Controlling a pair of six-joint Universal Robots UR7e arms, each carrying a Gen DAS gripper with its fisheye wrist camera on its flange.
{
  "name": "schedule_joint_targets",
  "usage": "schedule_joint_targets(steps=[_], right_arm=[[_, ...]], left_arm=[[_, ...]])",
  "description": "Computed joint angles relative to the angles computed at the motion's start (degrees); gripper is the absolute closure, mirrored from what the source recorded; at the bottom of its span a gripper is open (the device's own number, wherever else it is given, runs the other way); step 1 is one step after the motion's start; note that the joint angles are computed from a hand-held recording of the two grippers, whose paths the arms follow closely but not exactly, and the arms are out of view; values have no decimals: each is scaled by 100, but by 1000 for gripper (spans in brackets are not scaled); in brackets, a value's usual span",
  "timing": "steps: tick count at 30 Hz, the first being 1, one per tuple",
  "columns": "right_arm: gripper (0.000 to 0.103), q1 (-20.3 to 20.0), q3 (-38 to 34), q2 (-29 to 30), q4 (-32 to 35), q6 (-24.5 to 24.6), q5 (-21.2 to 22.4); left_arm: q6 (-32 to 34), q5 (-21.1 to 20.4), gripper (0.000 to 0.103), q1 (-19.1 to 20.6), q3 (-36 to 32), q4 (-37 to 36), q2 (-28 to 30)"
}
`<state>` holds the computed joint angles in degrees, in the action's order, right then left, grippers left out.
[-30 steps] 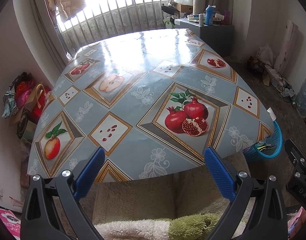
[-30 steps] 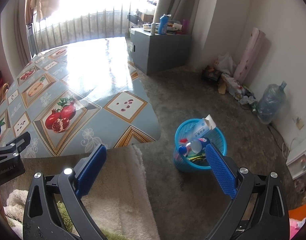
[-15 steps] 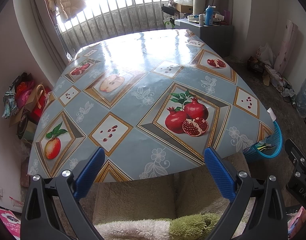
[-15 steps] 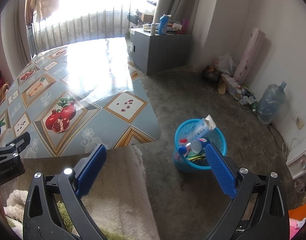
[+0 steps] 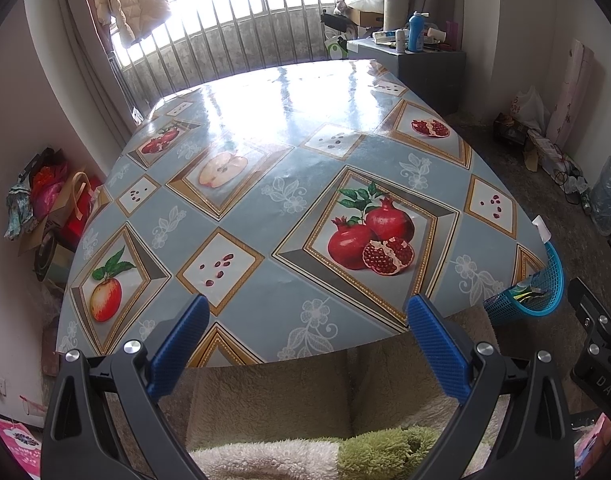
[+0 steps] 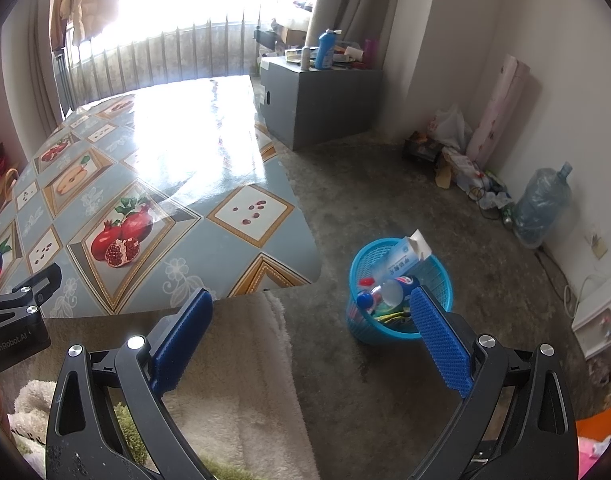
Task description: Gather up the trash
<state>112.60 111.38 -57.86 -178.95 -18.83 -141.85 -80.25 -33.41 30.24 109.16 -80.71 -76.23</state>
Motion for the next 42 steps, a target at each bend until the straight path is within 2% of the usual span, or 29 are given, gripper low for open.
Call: schedule_joint_targets(steps=[34, 42], right_arm=[[8, 7, 3, 2, 0, 18, -6], [8, 5, 8, -3, -6, 11, 2]], left_arm=[[-11, -1, 6, -1, -12, 20, 14], [152, -62, 6, 45, 53, -92, -105]])
